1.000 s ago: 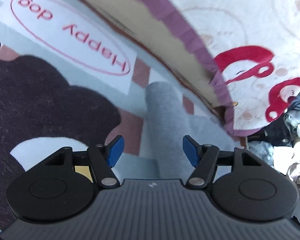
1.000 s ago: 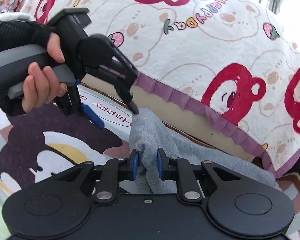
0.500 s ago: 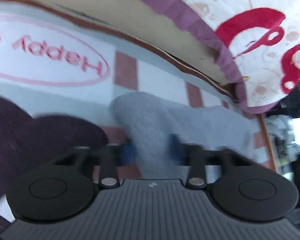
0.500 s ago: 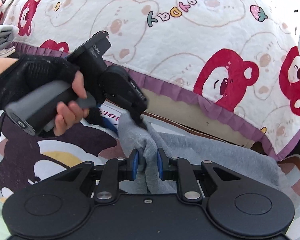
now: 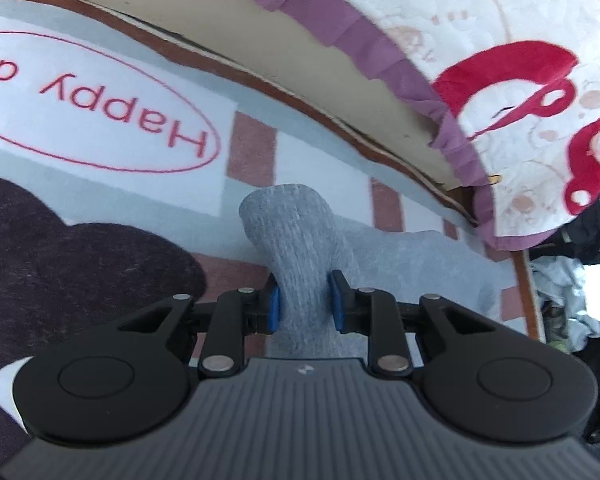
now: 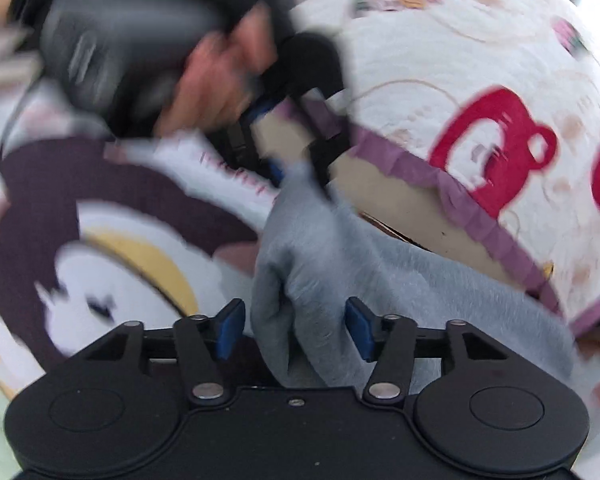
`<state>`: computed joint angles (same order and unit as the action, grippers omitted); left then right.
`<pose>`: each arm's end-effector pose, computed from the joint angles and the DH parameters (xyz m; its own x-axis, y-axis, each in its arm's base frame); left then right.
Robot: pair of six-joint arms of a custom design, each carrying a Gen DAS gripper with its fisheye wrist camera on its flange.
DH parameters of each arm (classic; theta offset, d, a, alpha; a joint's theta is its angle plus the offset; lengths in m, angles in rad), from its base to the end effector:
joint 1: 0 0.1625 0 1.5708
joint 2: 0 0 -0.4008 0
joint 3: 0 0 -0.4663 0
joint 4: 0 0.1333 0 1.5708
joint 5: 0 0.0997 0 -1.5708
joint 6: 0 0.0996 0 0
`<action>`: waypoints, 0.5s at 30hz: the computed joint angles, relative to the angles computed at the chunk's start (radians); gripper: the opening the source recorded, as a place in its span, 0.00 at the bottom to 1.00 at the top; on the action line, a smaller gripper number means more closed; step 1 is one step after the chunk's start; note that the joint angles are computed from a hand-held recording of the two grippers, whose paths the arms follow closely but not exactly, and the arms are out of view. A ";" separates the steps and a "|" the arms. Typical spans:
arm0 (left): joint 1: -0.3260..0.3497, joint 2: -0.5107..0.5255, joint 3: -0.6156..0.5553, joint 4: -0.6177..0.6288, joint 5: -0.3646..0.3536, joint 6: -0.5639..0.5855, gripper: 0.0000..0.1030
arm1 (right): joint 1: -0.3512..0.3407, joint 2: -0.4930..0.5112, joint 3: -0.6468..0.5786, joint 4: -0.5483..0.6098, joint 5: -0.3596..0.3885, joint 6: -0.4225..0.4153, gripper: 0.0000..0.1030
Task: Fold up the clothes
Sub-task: 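Grasp the sweatshirt edge with the right gripper while the left gripper grasps the sleeve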
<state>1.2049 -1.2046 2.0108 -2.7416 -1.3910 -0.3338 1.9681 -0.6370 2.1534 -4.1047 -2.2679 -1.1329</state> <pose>-0.0716 -0.6091 0.1442 -0.9991 -0.0095 -0.0410 0.0073 0.9201 -0.3916 0.2438 -0.4019 -0.0200 -0.2053 -0.3511 0.9136 -0.9179 0.3929 -0.0552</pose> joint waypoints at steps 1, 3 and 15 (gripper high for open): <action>0.001 -0.002 0.005 -0.007 -0.006 -0.005 0.24 | -0.020 0.010 -0.009 -0.031 0.010 -0.053 0.56; 0.002 -0.005 0.015 -0.021 -0.016 -0.012 0.28 | -0.045 -0.010 -0.014 -0.002 0.015 -0.034 0.55; 0.069 0.009 0.086 -0.140 -0.208 0.136 0.21 | -0.078 -0.197 0.081 0.208 0.169 0.387 0.21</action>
<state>1.2737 -1.1958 2.0966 -2.8818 -1.5987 -0.1977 1.8902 -0.8338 2.2342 -3.8962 -2.0993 -0.7457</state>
